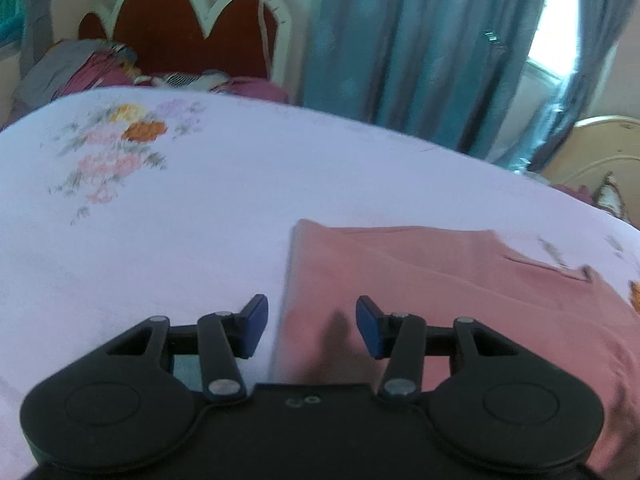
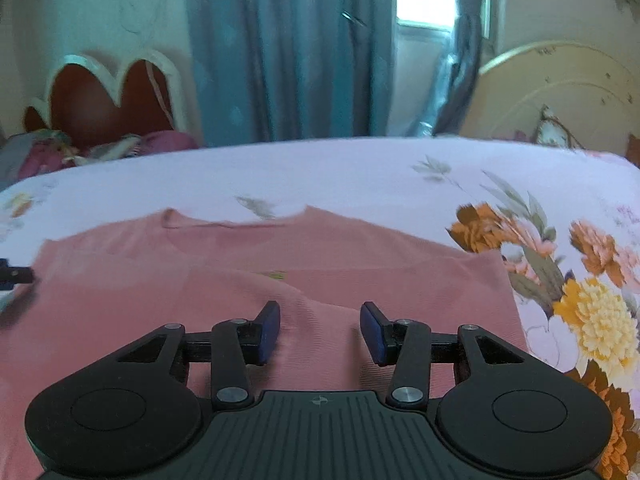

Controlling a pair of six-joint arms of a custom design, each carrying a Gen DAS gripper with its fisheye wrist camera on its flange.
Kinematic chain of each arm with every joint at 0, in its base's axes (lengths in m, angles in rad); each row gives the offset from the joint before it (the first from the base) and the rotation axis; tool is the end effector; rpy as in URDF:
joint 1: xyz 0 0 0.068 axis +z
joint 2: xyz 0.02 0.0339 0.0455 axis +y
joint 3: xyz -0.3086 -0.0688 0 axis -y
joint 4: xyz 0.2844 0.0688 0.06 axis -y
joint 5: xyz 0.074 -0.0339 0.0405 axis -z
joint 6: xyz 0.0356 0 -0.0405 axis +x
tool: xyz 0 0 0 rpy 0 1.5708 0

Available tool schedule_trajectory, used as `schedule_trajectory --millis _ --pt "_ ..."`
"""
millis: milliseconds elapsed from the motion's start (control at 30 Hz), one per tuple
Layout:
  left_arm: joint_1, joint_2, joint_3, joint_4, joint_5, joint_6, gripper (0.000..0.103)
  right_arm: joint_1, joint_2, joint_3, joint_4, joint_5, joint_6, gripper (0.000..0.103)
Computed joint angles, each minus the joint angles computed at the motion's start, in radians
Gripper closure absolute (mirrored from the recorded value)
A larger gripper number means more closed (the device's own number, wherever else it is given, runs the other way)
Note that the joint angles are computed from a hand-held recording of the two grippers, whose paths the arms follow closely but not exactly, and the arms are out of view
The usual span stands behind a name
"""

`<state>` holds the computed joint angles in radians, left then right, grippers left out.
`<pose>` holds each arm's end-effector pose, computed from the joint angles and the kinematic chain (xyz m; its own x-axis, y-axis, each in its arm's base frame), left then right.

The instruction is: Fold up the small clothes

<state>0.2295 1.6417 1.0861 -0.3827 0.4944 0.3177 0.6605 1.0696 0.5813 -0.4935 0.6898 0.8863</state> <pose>0.3713 0.0694 0.2373 -0.7233 0.1134 -0.6811 0.3146 0.9322 -0.1789 0.1777 0.1094 0.2193 -0.5655 0.3174 -0.7612 0.3860 0.9175 0.0958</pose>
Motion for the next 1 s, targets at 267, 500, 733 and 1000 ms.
schedule_trajectory --millis 267,500,733,1000 --pt "0.067 -0.161 -0.159 -0.117 0.09 0.187 0.056 0.18 0.103 0.016 -0.031 0.001 0.068 0.058" --pt "0.084 -0.208 -0.256 -0.04 0.058 0.265 0.056 0.177 0.003 -0.075 -0.08 -0.037 0.207 0.061" --pt "0.092 -0.291 -0.27 -0.107 0.039 0.255 0.056 0.208 -0.089 -0.093 -0.119 -0.05 0.214 0.061" --pt "0.163 -0.449 -0.312 -0.291 0.078 0.332 0.054 0.48 -0.144 -0.072 -0.279 0.036 0.42 0.061"
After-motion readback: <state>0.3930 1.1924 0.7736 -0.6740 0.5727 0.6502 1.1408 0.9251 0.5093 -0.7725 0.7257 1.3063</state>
